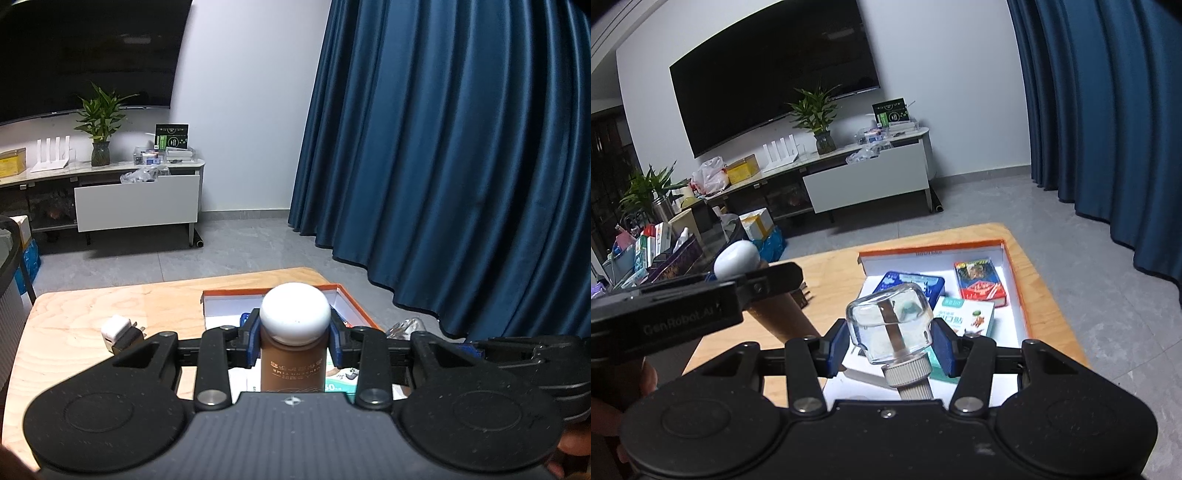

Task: Organize rigid objects
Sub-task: 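Carry the bronze tube and dropper bottle over the white tray, then lower the tube and dropper bottle into the tray and open both grippers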

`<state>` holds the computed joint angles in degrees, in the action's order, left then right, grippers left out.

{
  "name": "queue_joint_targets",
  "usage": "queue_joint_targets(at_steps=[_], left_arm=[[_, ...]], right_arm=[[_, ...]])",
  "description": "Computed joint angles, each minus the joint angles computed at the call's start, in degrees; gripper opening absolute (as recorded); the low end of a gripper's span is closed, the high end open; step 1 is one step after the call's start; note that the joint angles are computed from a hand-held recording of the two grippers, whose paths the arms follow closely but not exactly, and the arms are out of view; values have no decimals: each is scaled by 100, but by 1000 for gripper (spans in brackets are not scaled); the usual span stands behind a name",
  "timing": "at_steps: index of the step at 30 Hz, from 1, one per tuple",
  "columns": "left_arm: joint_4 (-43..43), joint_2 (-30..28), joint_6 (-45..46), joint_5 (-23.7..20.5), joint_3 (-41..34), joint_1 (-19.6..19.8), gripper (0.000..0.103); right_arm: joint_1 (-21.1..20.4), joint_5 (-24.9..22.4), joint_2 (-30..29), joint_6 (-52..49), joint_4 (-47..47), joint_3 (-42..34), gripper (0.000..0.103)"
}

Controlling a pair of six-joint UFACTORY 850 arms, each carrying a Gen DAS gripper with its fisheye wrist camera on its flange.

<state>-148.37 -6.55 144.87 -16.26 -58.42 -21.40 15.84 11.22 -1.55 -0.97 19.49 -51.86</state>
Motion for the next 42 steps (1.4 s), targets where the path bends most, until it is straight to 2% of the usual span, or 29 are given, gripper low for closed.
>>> queue_joint_targets(at_steps=[7,12,16,19,24,27,30,34,39,42], left_arm=[[58,12,-19,-60,40,37,36],[178,-73,-131,-30,-43,53,36],[477,-179,-387,4,-172,62,36],[841,-314,-703,24,-313,88,36],[1821,-601,-1567,51,-661,150,36],[2577,-787,-2268,42,-900,155,36],[3373,-968,-2962,2,-1134,141,36],[4941,-1287,-4451,-122,-1555,124,36],[6321,-1768,-5878,-346,-2168,102,36],[6606,-1914,-6164,-375,-2377,82,38]], right_arm=[[32,-63,-86,-218,207,-62,59],[73,-124,-243,-830,824,-162,59],[167,-71,-415,-2434,2392,-272,59],[180,-137,-568,-2698,2653,-356,59],[217,-212,-790,-3817,3726,-476,59],[204,-239,-828,-3794,3641,-469,65],[201,-13,-705,-2885,2563,-314,75],[76,53,-535,-2185,1901,-187,77],[-72,88,-456,-2124,1990,-158,77],[-121,85,-457,-2175,2054,-202,77]])
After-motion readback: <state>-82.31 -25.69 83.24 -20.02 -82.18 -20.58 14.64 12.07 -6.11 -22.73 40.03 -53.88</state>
